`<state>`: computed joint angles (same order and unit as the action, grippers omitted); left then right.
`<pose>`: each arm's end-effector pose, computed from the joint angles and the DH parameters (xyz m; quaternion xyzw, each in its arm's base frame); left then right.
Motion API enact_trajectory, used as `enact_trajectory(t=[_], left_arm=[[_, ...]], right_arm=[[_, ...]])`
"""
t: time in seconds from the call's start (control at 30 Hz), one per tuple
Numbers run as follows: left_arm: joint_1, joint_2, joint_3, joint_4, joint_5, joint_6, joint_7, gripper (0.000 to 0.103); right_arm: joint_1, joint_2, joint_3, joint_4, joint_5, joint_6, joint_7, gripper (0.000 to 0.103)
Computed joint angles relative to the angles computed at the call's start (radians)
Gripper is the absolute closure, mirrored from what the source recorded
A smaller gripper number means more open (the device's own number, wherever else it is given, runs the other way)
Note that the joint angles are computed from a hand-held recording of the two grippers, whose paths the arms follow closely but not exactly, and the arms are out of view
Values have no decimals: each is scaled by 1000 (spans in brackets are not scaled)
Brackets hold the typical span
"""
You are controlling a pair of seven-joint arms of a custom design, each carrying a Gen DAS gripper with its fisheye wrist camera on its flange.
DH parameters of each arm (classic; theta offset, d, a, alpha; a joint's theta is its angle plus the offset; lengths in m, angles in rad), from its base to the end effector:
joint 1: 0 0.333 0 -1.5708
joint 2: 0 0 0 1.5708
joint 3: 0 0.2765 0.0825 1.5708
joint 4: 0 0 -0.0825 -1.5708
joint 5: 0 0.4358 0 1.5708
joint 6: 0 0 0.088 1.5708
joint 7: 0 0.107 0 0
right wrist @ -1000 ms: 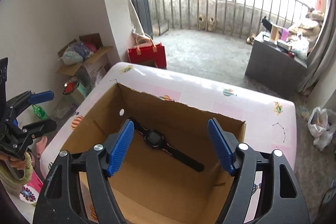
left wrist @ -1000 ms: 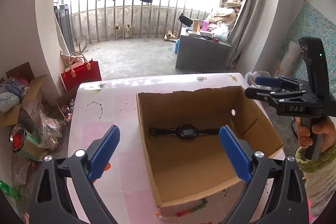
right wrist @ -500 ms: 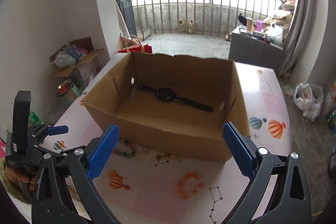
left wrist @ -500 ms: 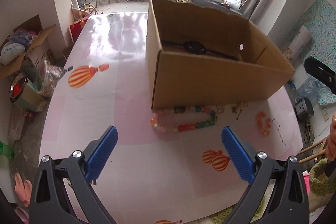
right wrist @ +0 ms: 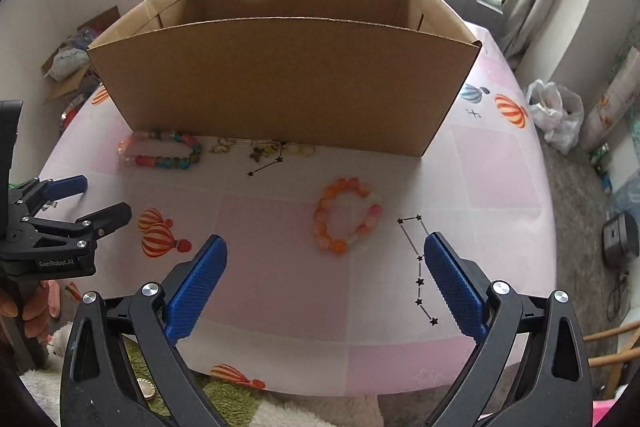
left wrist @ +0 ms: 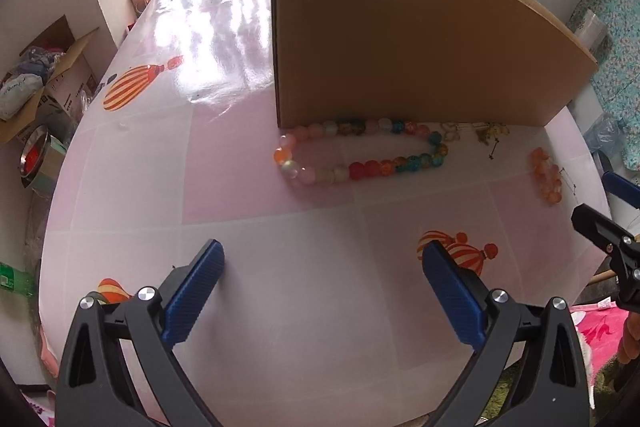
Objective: Organize jewelry
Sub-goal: 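Withdraw the right tool from the box back over the table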
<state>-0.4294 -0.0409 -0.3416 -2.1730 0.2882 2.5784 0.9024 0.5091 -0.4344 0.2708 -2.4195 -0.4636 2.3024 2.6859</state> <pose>0.4331 -0.4286 0.3899 -0.5698 0.7851 -0.2096 0.1222 0.3693 0.3518 0.4397 -0.6509 0.7045 -0.2225 0.1749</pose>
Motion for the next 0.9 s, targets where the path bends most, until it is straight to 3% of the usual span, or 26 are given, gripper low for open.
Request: enact_trajectory(t=[0.13,0.3,0.47,0.67,0.8,0.9], left_arm=[[-9,17,-7,11,113,-27,-42,6],[-7,-5,-1,-25,101,4,-26,6],[-7,2,-8,-10,96,-16,-20,5],[-9,6,-5,-2,86,-23,-10,5],[-8,11,-1,1,90,-18,-7,5],[-9,3,-3,-12,104,-4,-23,5]], right_arm=[[-17,16,28,30,-69,-59,28,8],[-30,7,56,42,-181,-93,95,8],[-41,-6,69,50,-281,-123,155,8],[-52,-115,53,-47,-331,-36,252,8],[-75,-204,33,-133,-310,69,301,8],[-95,-260,39,-180,-289,94,321,8]])
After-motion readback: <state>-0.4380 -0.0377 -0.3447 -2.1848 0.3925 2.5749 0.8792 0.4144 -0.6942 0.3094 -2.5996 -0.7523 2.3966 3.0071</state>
